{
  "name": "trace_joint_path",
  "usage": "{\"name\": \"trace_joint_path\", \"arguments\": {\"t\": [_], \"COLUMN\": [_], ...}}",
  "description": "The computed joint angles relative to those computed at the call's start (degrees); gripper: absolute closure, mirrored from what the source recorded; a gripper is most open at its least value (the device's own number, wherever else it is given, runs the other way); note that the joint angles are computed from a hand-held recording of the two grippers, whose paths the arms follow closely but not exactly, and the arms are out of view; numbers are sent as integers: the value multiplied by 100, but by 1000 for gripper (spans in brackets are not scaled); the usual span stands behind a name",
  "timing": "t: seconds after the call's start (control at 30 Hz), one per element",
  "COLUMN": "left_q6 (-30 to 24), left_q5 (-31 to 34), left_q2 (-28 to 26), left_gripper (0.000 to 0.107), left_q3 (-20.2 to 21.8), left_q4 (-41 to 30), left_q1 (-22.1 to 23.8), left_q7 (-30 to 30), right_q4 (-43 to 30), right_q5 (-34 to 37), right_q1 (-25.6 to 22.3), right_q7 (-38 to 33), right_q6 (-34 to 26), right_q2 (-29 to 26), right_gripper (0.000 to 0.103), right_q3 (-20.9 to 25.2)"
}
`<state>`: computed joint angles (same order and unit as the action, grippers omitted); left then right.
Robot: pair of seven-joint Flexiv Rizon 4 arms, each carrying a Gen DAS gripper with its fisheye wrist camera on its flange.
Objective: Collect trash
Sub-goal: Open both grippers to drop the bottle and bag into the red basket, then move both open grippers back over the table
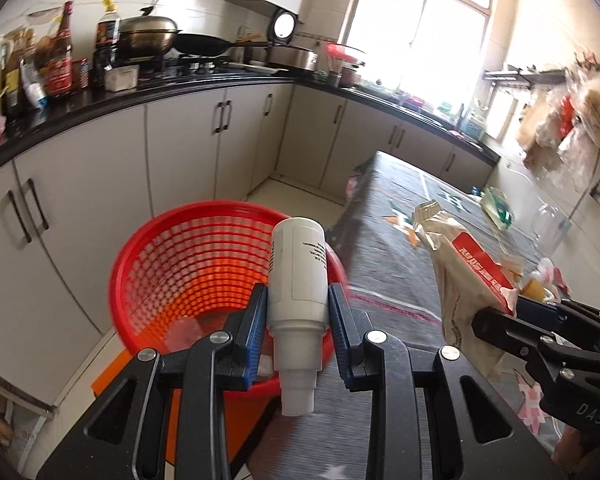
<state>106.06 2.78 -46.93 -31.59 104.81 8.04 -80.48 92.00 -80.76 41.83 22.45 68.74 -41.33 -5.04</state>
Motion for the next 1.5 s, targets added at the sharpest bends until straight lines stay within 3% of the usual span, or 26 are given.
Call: {"name": "trace_joint_path", "arguments": {"t": [0.63, 1.03, 1.17, 1.27, 1.5], "left_q6": [-280, -459, -409, -368, -73], "left_q5": [-355, -602, -595, -607, -377], "left_q2": [-209, -339, -378, -358, -241], "left_gripper": [78, 78, 68, 67, 65], "left_q3": [269, 378, 268, 287, 84], "left_q4": [-343, -555, -544, -521, -187], "left_q1": [66, 0, 81, 70, 254], "left_q7": [64, 305, 365, 345, 207], "right_q4": [-2025, -2924, -2980, -2816, -1778], "right_q5": [2756, 4188, 4526, 4687, 4563], "right_q1": [141, 83, 141, 280, 795], "right_q7": [-2643, -3704, -3813, -3761, -3083], "right_q6": [183, 54, 151, 351, 1034], "right_q2": [-1397, -2027, -2078, -1994, -1467], "right_gripper": [63, 60, 55, 52, 52], "right_q3": [98, 287, 156, -113, -1017]}}
